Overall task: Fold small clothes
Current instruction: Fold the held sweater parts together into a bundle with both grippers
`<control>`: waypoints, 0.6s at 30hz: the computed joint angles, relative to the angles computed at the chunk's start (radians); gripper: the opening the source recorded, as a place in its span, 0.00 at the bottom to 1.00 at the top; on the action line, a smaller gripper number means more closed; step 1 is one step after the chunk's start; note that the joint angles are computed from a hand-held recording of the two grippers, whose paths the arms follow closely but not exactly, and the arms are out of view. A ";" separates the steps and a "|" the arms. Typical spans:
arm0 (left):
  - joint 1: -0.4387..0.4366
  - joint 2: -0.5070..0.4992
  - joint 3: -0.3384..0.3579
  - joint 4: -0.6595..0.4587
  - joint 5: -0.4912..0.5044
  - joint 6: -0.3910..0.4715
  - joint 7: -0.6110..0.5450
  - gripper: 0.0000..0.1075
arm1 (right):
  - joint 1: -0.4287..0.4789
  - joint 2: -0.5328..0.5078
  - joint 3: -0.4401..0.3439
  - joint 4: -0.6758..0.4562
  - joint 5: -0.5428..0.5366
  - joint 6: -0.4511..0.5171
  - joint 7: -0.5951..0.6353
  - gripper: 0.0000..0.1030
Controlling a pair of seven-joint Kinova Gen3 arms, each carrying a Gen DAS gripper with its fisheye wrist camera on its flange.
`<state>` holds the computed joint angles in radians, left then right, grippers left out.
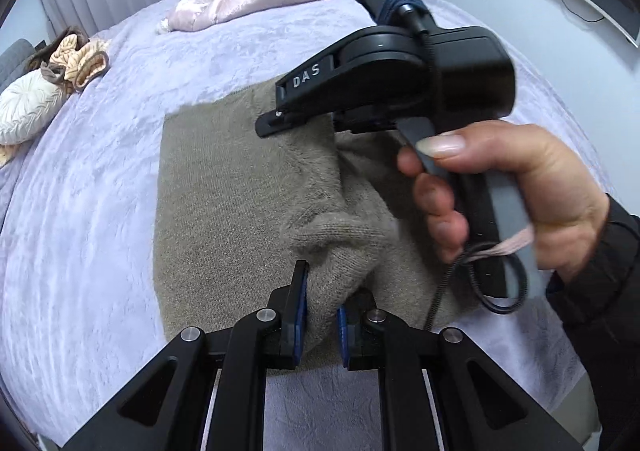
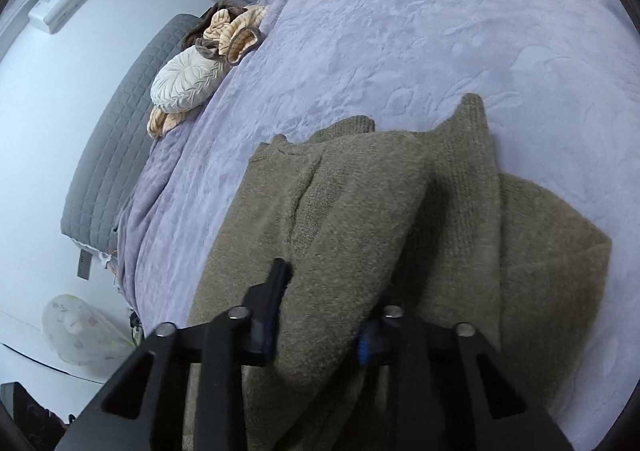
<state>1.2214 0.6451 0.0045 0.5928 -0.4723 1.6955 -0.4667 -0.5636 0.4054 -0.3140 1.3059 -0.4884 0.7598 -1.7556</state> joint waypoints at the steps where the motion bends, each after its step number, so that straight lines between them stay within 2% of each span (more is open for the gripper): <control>1: 0.001 -0.004 0.000 -0.005 -0.002 -0.003 -0.002 0.13 | -0.005 -0.009 0.004 -0.001 0.011 -0.007 0.002 0.17; 7: 0.000 0.021 -0.009 -0.077 -0.003 0.015 -0.051 0.13 | 0.023 -0.072 -0.006 0.021 -0.001 -0.036 0.061 0.16; 13: -0.009 0.020 -0.012 -0.068 0.016 0.009 -0.072 0.13 | 0.015 -0.110 0.016 0.040 0.029 -0.027 0.067 0.16; 16: 0.000 0.036 -0.015 -0.105 0.016 0.027 -0.089 0.13 | 0.035 -0.132 0.010 0.078 0.002 -0.055 0.095 0.16; 18: -0.002 0.024 -0.019 -0.071 0.021 0.012 -0.096 0.13 | 0.043 -0.140 0.013 0.086 -0.004 -0.055 0.103 0.16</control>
<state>1.2196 0.6687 -0.0148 0.5216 -0.4515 1.7074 -0.5629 -0.5208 0.2658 -0.3014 1.3920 -0.4923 0.7044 -1.6522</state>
